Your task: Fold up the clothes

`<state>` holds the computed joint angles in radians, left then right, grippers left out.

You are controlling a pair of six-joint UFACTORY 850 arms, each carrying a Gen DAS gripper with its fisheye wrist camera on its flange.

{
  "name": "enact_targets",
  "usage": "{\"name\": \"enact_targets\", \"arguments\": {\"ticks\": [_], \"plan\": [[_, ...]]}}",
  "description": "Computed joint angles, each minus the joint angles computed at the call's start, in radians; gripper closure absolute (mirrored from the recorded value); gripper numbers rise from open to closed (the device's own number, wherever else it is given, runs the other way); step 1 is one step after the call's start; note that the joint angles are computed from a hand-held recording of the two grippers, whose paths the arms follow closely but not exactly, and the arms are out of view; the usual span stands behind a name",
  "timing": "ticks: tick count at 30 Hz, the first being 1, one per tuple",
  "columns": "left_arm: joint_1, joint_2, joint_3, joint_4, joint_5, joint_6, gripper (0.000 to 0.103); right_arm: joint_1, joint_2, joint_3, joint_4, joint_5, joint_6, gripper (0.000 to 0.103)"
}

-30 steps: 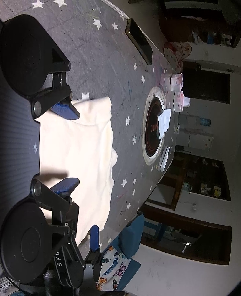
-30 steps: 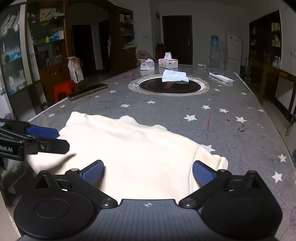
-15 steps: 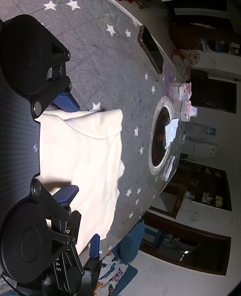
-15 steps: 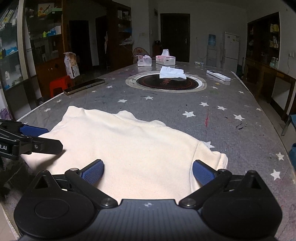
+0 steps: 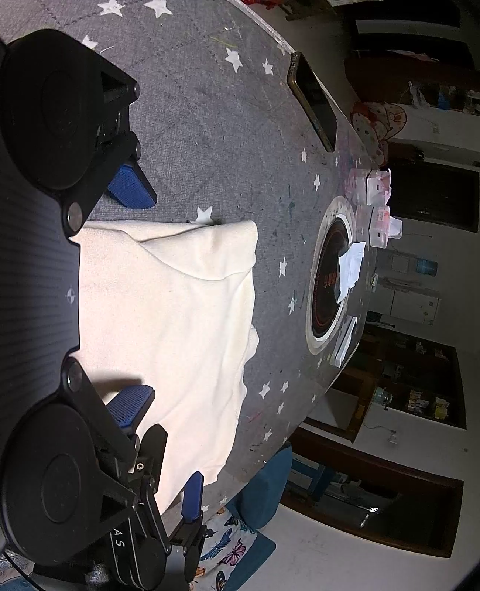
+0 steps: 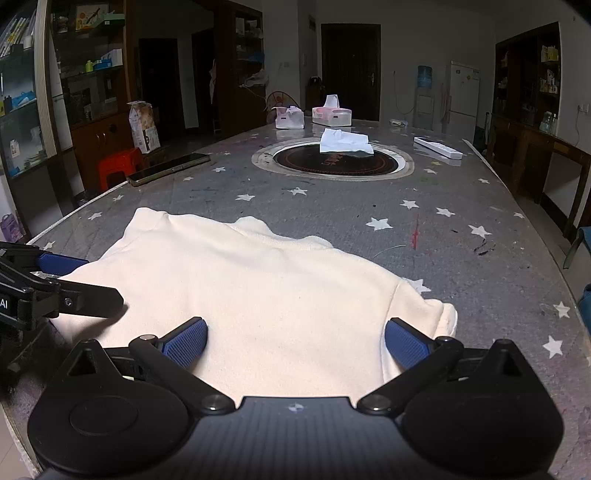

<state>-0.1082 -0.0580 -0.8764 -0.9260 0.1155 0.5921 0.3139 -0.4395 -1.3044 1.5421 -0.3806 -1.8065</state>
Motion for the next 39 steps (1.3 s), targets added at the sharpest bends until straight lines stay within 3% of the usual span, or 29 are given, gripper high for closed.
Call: {"name": "enact_targets", "arguments": {"ticks": [6,20,28,39], "plan": [[-0.018,-0.012,-0.014,-0.311,0.023,0.328,0.0,-0.001,-0.001,-0.001,-0.007,-0.003,0.007,0.0],[-0.027,-0.023,-0.037,-0.613,0.037,0.617,0.0,0.002,0.0,0.0,-0.006,0.005,0.004,0.0],[-0.034,-0.01,-0.033,-0.719,0.059,0.701,0.0,0.002,0.0,0.0,-0.009,0.003,0.007,0.0],[-0.045,0.03,-0.015,-0.728,0.104,0.703,0.0,0.008,0.007,0.008,0.015,0.022,-0.027,0.0]]}}
